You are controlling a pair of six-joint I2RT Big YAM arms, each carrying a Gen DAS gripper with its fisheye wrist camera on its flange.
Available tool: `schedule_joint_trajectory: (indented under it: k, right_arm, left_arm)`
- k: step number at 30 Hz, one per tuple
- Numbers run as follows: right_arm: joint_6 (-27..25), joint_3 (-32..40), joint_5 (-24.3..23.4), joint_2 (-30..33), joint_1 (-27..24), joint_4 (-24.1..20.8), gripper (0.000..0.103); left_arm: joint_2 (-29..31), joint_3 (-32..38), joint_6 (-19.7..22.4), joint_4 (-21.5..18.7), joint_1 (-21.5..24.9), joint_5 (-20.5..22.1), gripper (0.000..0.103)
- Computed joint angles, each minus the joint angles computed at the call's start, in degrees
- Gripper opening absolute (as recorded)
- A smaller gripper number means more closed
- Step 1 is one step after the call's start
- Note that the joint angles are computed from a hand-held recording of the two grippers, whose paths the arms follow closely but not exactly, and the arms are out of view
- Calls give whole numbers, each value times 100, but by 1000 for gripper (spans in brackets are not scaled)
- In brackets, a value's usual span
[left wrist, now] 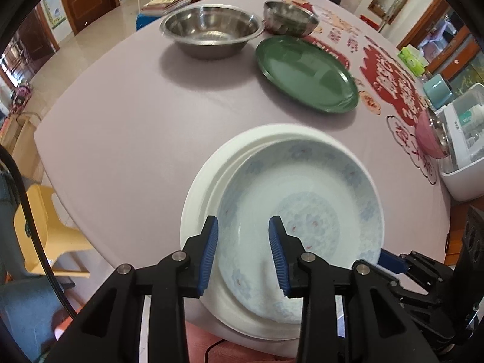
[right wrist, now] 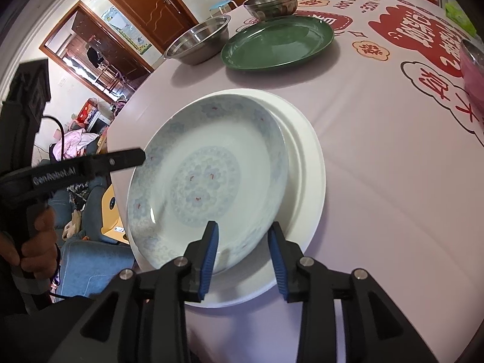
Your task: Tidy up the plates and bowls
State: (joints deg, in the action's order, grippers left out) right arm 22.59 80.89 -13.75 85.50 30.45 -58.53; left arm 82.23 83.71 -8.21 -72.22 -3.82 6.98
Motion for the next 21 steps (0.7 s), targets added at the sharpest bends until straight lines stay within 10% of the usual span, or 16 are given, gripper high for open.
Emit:
schedule_joint_trajectory:
  k: [7,21]
  right_arm:
    - [-207,99,572,-183,159,32,62]
    - [-170,346,1145,-202,242,-238,63]
  left_arm:
    - [118,421,138,2,-128,26,34]
    - [443,936,79,44,-125,245,46]
